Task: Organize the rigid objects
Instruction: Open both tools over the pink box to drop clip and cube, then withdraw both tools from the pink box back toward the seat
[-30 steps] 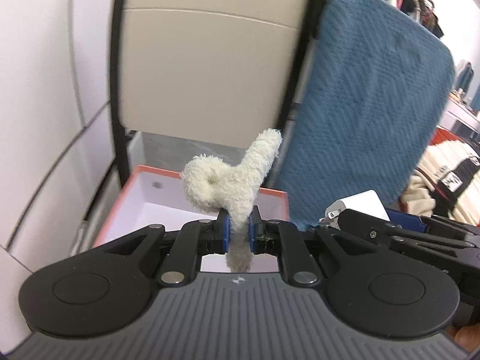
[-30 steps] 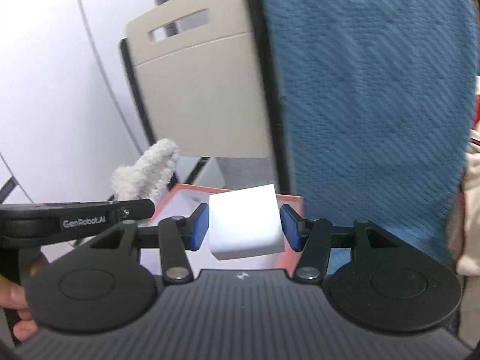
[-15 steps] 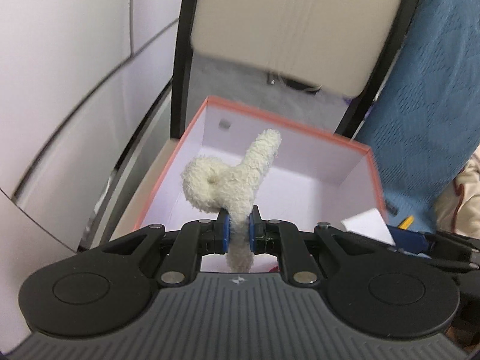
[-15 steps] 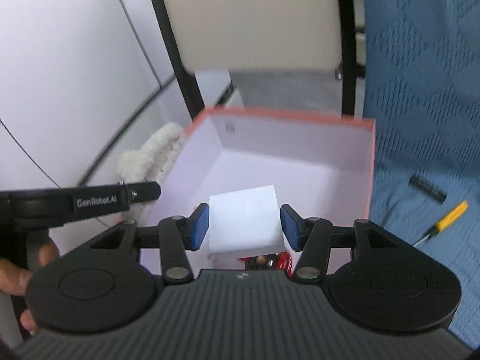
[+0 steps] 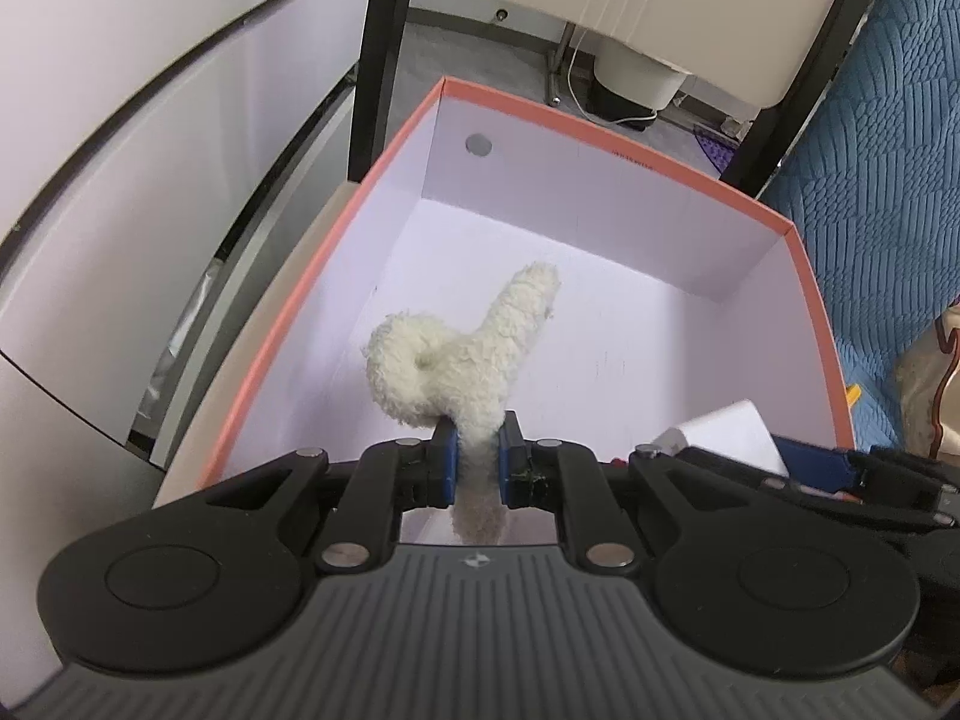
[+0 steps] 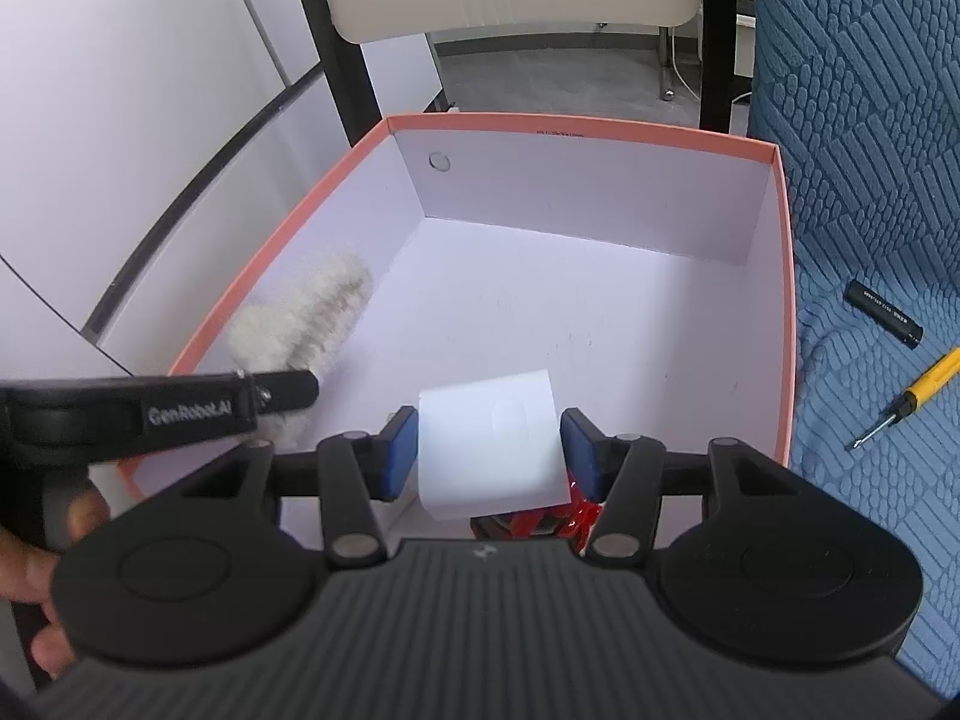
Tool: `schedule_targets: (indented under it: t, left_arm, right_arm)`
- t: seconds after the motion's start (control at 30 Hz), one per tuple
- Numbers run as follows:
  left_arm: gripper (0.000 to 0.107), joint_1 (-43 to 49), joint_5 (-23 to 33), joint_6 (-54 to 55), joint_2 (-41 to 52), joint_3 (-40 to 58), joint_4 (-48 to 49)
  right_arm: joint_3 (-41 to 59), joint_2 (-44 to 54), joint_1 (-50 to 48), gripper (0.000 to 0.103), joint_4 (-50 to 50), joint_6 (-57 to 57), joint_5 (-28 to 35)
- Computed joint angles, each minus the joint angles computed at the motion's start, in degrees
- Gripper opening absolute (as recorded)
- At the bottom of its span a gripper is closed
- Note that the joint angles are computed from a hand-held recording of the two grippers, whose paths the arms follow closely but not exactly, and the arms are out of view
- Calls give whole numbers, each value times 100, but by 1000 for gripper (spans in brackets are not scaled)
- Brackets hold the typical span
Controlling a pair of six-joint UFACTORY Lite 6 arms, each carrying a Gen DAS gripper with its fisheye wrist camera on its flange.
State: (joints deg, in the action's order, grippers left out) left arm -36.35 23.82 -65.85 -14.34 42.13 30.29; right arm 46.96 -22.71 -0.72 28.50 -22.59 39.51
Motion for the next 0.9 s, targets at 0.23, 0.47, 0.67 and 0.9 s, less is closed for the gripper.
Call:
schedule_targets:
  t: [0.23,0.47,0.67,0.9]
  left_arm:
    - [28,89,-3,-56,1,62,131]
    - [39,-442,794,-830,-624,199,798]
    - [39,-1533,1944,-1658,-805,842,1497]
    - [39,-3054,3102,-2634,-281,1927,2197]
  right_arm:
    - [36,-131,-343,55,388,-333,355]
    - [381,-336,-656,55,761,-784,821]
    - [840,-651,-1572,55,1236,-1500,1616]
    - [1420,-716,-3561,55,2118,-2838,3000]
